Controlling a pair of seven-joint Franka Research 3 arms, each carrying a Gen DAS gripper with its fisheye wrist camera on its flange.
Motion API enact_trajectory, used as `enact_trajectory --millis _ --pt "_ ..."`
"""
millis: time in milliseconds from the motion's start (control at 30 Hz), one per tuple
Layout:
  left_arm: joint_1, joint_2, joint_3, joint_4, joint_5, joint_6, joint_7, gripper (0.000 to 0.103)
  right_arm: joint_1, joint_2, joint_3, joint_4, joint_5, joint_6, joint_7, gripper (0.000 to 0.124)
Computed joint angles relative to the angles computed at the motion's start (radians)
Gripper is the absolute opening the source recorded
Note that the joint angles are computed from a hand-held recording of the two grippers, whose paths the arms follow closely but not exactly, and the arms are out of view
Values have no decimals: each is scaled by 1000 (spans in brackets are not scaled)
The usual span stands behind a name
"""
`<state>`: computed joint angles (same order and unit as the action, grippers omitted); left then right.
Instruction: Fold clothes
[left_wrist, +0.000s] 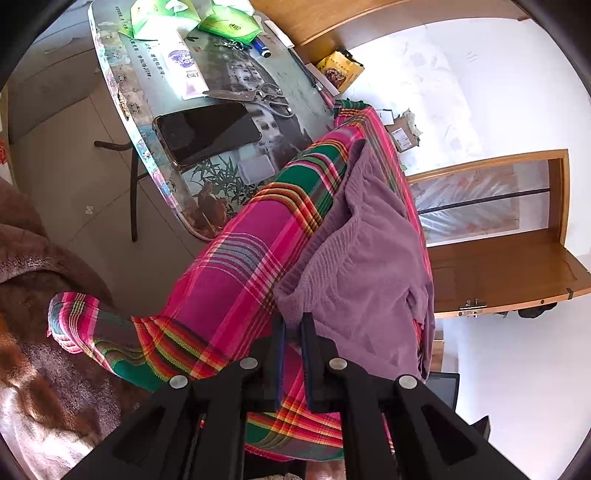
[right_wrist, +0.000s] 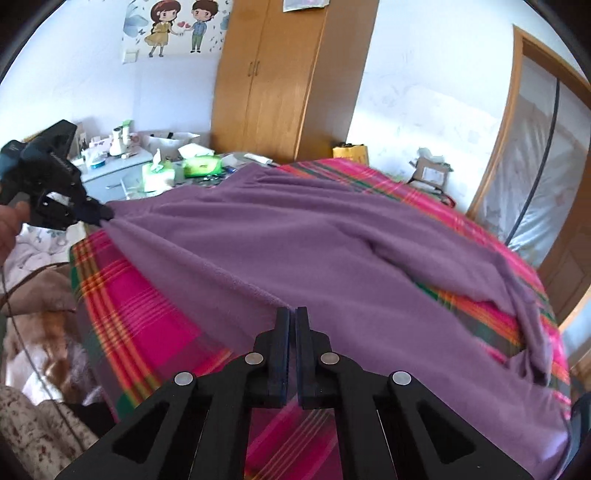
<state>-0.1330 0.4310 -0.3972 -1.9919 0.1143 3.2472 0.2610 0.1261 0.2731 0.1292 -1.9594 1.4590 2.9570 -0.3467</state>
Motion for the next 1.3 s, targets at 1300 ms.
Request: enact_trajectory --millis 1300 --pt "-3 10 3 30 -53 -46 5 9 -46 27 -28 -14 -314 -168 86 23"
